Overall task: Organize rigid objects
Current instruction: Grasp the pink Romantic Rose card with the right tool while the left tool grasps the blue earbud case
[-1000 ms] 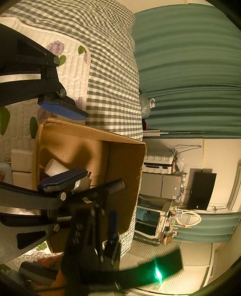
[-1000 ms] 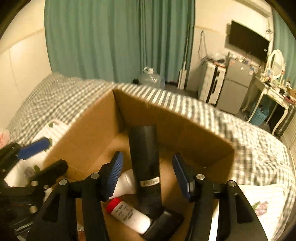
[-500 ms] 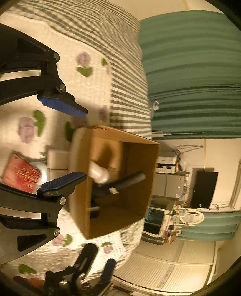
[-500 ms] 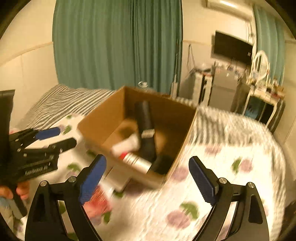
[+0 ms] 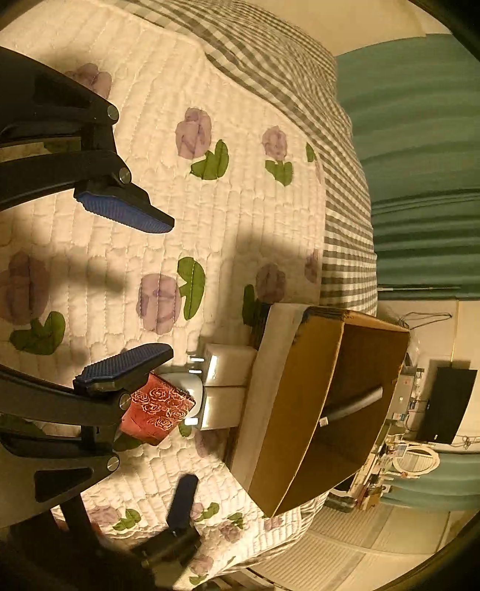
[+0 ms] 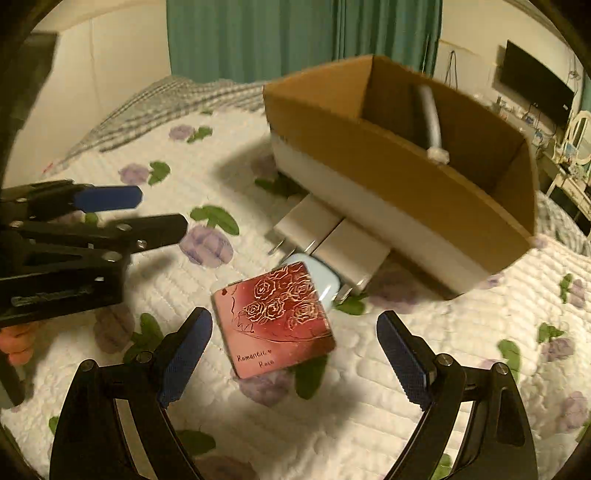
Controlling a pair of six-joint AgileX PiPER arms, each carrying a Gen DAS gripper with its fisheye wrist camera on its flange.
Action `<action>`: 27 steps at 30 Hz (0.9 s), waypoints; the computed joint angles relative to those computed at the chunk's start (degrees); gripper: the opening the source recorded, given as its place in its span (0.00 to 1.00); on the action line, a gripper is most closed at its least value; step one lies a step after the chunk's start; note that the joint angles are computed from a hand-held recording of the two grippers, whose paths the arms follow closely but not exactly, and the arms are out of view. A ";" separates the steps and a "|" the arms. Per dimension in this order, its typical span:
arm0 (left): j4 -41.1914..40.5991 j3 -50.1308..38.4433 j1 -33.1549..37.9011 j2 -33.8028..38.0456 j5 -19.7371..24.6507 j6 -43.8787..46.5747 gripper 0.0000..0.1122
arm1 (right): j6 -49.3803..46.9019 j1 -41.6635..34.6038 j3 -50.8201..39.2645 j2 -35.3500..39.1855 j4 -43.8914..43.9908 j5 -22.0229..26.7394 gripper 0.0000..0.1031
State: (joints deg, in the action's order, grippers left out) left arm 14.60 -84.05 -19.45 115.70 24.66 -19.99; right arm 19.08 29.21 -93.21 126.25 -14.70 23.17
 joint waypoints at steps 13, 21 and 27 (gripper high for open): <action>0.37 -1.88 0.92 1.73 1.76 -1.22 0.58 | -7.24 -0.12 -12.43 9.60 5.13 6.44 0.88; 4.32 -1.87 0.04 1.43 1.86 -4.70 0.58 | -3.38 -0.15 -3.85 4.16 1.96 2.11 0.73; 4.40 -3.40 -1.82 1.86 2.89 -4.76 0.58 | 13.13 -1.61 7.48 -5.21 -12.47 -2.21 0.71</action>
